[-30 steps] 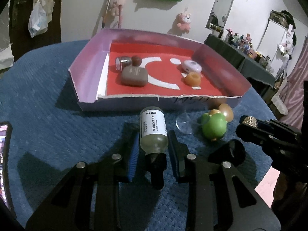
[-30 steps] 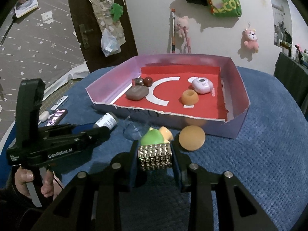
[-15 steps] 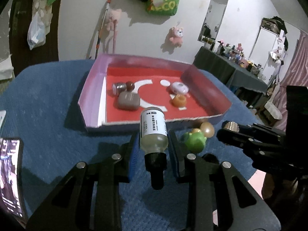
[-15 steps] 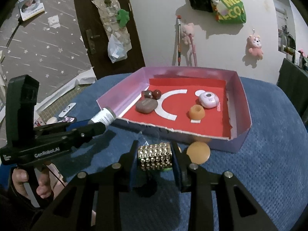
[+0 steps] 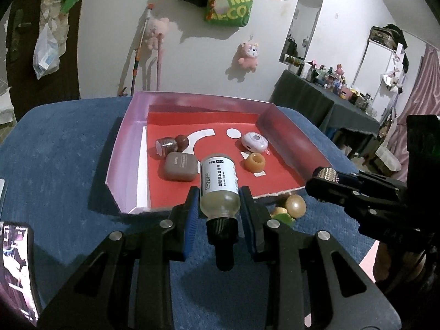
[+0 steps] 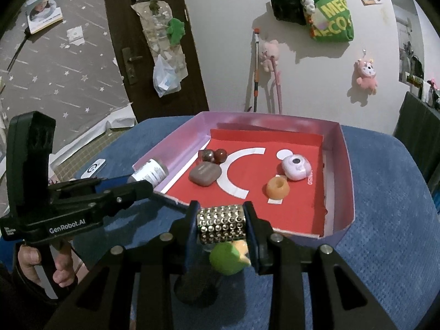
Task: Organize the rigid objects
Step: 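Carry the dropper bottle with left gripper while right gripper carries the studded cube over the box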
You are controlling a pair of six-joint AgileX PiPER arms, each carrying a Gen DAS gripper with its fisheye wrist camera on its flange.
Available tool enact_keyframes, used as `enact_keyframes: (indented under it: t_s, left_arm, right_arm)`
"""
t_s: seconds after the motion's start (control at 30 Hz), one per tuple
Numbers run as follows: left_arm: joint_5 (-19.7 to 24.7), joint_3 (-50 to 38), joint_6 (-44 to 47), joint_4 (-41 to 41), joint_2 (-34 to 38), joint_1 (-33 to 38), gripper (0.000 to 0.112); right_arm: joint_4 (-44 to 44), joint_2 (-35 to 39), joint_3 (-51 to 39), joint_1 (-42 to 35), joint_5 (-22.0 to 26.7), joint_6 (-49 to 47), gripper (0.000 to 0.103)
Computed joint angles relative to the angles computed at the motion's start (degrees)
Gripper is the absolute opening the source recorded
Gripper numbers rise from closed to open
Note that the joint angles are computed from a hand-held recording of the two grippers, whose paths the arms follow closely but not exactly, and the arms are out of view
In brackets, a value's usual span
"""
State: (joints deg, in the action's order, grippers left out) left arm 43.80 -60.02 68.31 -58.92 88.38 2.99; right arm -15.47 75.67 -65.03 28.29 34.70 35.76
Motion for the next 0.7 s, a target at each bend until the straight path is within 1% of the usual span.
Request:
enact_keyframes:
  t_s: [0.23, 0.4, 0.53, 0.7]
  left_arm:
    - [0.9, -6.2, -5.6, 4.6, 5.0, -2.0, 0.027]
    - [2.4, -11.1, -10.0, 8.2, 9.7, -3.4, 0.027]
    - [3.4, -14.7, -13.1, 10.7, 13.3, -4.2, 0.027]
    - [4.2, -18.5, -16.3, 13.6, 17.4, -5.3, 0.027]
  right_arm:
    - [13.2, 3.8, -4.1, -7.1, 1.1, -12.9, 0.034]
    - [22.8, 8.4, -7.7, -12.2, 3.4, -21.4, 0.034]
    - [27.1, 12.1, -10.5, -14.4, 5.8, -25.1, 0.034]
    - [29.0, 16.1, -13.7, -15.7, 8.1, -27.1, 0.034]
